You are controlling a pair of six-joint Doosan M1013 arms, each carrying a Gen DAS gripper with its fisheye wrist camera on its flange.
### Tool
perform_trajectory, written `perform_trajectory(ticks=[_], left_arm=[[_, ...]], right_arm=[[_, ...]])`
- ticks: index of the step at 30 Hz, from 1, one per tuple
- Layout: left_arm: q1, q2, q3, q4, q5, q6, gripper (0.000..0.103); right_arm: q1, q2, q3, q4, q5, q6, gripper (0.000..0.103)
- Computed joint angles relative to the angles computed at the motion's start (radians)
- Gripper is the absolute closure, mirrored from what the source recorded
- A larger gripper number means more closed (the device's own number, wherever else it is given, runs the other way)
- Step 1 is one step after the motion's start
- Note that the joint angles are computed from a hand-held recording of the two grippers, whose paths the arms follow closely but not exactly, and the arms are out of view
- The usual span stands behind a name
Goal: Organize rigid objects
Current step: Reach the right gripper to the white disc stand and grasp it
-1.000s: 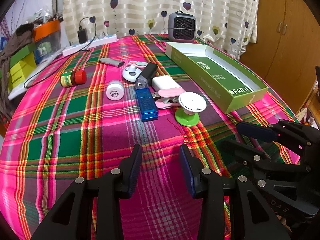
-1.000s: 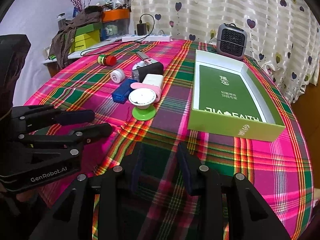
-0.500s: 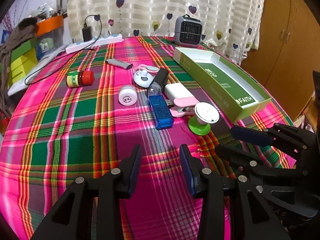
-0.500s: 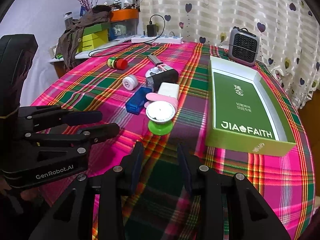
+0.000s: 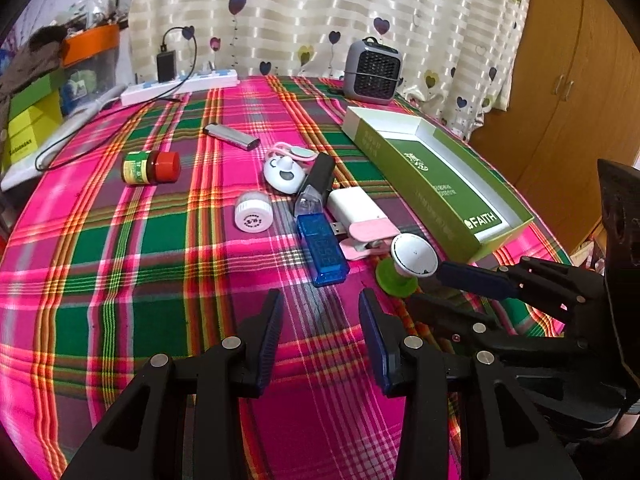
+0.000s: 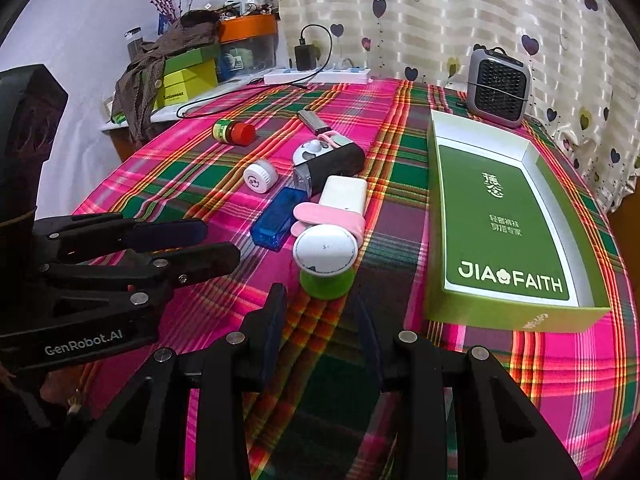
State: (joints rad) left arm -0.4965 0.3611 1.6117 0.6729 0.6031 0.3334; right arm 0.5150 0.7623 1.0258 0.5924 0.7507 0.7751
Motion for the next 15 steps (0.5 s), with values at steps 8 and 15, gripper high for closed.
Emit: perform_trajectory(ticks=[8,15], left_arm=[[0.02,0.006,-0.005,-0.062,-0.035,0.052,0.065],[0.032,0.012,-0.012,-0.084,-0.043,0.074,0.065]], right_arm=[[0.005,0.022,-0.04,-0.035,0.022,0.033,0.067],[0.009,0.039,-0.072,-0.059,0.048,0.037,0.067]])
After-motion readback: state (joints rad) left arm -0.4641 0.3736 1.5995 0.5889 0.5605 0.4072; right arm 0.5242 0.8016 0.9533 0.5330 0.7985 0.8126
